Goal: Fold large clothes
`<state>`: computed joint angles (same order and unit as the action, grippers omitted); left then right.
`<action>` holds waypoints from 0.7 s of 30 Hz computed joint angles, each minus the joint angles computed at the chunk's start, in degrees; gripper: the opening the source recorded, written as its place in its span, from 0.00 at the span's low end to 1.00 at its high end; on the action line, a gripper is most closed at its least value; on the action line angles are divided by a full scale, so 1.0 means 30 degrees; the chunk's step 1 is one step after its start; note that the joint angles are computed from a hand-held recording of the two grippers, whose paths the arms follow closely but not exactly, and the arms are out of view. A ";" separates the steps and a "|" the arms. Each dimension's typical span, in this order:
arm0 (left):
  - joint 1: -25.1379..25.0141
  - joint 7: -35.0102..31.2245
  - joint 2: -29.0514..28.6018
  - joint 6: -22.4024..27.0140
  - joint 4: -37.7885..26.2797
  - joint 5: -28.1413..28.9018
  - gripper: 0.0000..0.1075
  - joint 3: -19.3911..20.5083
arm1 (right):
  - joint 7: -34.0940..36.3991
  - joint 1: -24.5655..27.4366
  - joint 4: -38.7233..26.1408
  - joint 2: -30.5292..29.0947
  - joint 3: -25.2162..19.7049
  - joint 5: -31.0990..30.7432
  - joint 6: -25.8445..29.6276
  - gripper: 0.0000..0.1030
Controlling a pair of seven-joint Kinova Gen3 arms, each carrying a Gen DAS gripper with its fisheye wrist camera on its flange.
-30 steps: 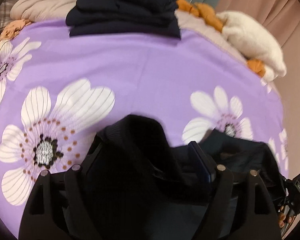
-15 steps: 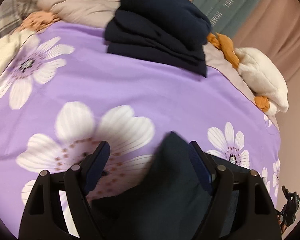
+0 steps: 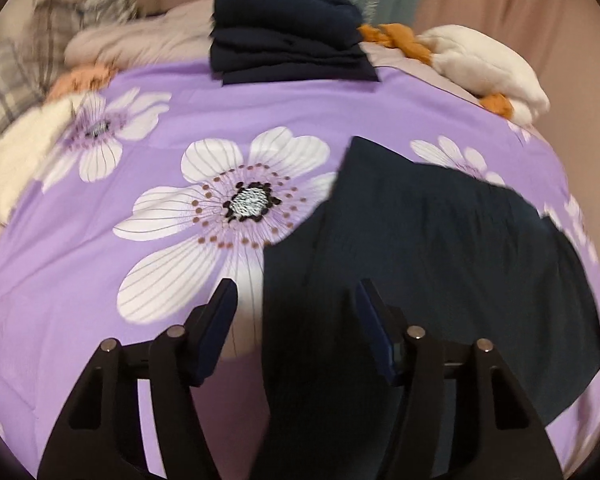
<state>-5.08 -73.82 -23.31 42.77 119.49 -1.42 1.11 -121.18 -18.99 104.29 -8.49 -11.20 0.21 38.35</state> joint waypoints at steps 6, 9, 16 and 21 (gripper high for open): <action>-0.0086 0.0773 -0.0728 0.0083 0.0711 -0.1051 0.53 0.2013 | 0.0183 -0.0923 0.1361 -0.0686 -0.0243 0.0559 -0.0367 0.67; -0.0167 0.1464 -0.0416 0.0716 0.0814 -0.1671 0.50 0.2722 | -0.1040 -0.0341 0.1156 -0.0397 -0.2016 0.2233 0.0662 0.66; 0.0702 0.2322 -0.0913 0.1239 0.1954 -0.1587 0.52 0.2447 | -0.1626 -0.1337 0.1542 0.0062 -0.1550 0.2807 0.1405 0.66; 0.0733 0.2686 -0.1872 0.1498 0.2347 -0.1274 0.52 0.2224 | -0.0820 -0.1389 0.2141 -0.0630 -0.0585 0.0917 0.0729 0.66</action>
